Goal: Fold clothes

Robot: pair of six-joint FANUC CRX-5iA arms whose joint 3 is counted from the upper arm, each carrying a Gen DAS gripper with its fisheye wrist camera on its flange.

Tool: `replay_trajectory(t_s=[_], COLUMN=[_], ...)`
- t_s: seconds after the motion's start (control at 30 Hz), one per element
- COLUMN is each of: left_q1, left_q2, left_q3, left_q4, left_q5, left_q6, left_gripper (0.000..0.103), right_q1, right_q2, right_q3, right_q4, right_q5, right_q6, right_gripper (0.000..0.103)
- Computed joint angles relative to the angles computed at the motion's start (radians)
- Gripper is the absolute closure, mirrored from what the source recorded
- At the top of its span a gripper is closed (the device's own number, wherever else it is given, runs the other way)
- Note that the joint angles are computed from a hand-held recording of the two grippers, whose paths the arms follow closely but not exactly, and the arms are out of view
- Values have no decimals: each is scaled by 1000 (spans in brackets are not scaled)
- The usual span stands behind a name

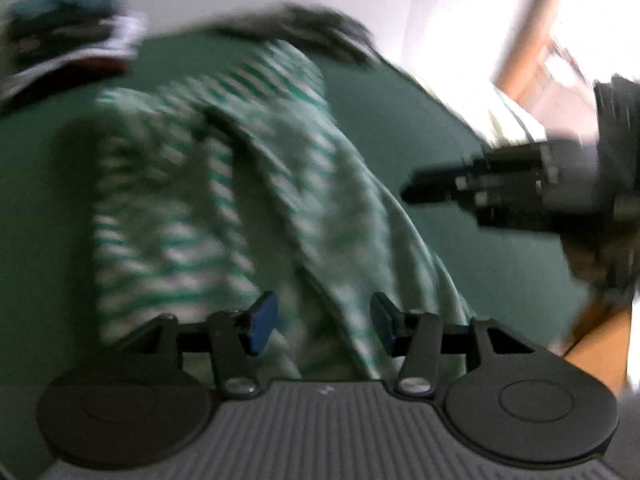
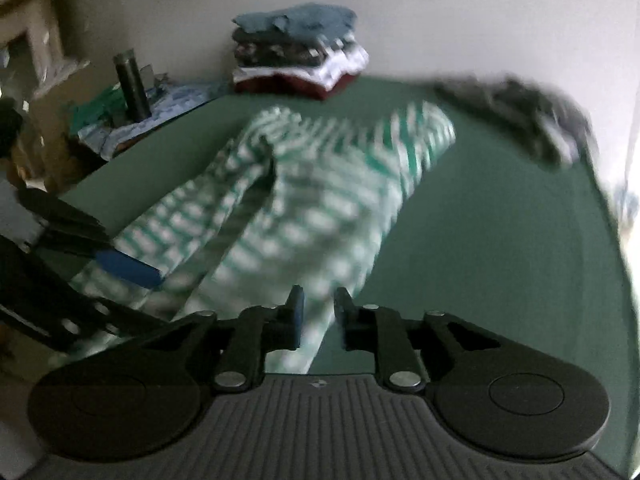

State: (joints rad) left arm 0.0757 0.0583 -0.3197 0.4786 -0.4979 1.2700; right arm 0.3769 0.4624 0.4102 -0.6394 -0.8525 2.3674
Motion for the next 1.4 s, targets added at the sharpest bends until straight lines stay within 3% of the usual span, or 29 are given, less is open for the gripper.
replay_trajectory(t_s=[0.07, 0.1, 0.17, 0.27, 0.4, 0.43, 0.5, 0.6, 0.73, 0.83, 0.97, 1.0, 1.03, 1.1, 1.2, 1.3, 1.4], left_q1=[39, 63, 109, 135, 117, 107, 82, 88, 84, 95, 105, 98, 89, 72, 64, 52, 35], left_q2=[4, 22, 66, 101, 110, 119, 141, 151, 135, 106, 73, 69, 63, 55, 41, 47, 72], left_q3=[-9, 10, 59, 68, 122, 155, 225, 221, 207, 161, 145, 162, 181, 209, 215, 231, 261], left_q4=[31, 26, 13, 61, -131, -215, -378, -348, -376, -308, -340, -401, -477, -601, -668, -724, -767], left_q5=[84, 80, 50, 51, 25, 7, -32, -26, -23, -16, -16, -26, -37, -60, -64, -66, -72], left_q6=[77, 131, 242, 238, 290, 315, 358, 245, 163, 62, 40, 83, 134, 214, 241, 250, 242], left_gripper=[47, 47, 60, 65, 65, 65, 65, 64, 64, 56, 51, 51, 51, 51, 46, 38, 38], right_q1=[12, 17, 38, 63, 83, 91, 94, 91, 97, 126, 163, 176, 188, 190, 187, 178, 203], right_q2=[42, 65, 97, 102, 80, 74, 80, 101, 133, 174, 229, 237, 246, 252, 287, 356, 384], right_q3=[69, 104, 147, 134, 77, 62, 74, 122, 181, 227, 287, 293, 300, 317, 411, 558, 586], right_q4=[-10, -19, 0, 19, 2, 10, 0, -55, -173, -127, -18, 23, 62, 58, 30, -1, 85], right_q5=[-3, -18, -19, 39, 156, 189, 200, 182, 162, 138, 70, 67, 63, 66, 20, -110, -160], right_q6=[33, 37, 10, -9, 137, 169, 214, 345, 734, 919, 968, 942, 917, 807, 545, 292, 202], right_gripper=[84, 83, 81, 78, 74, 68, 67, 67, 67, 67, 71, 77, 100, 102, 101, 101, 98])
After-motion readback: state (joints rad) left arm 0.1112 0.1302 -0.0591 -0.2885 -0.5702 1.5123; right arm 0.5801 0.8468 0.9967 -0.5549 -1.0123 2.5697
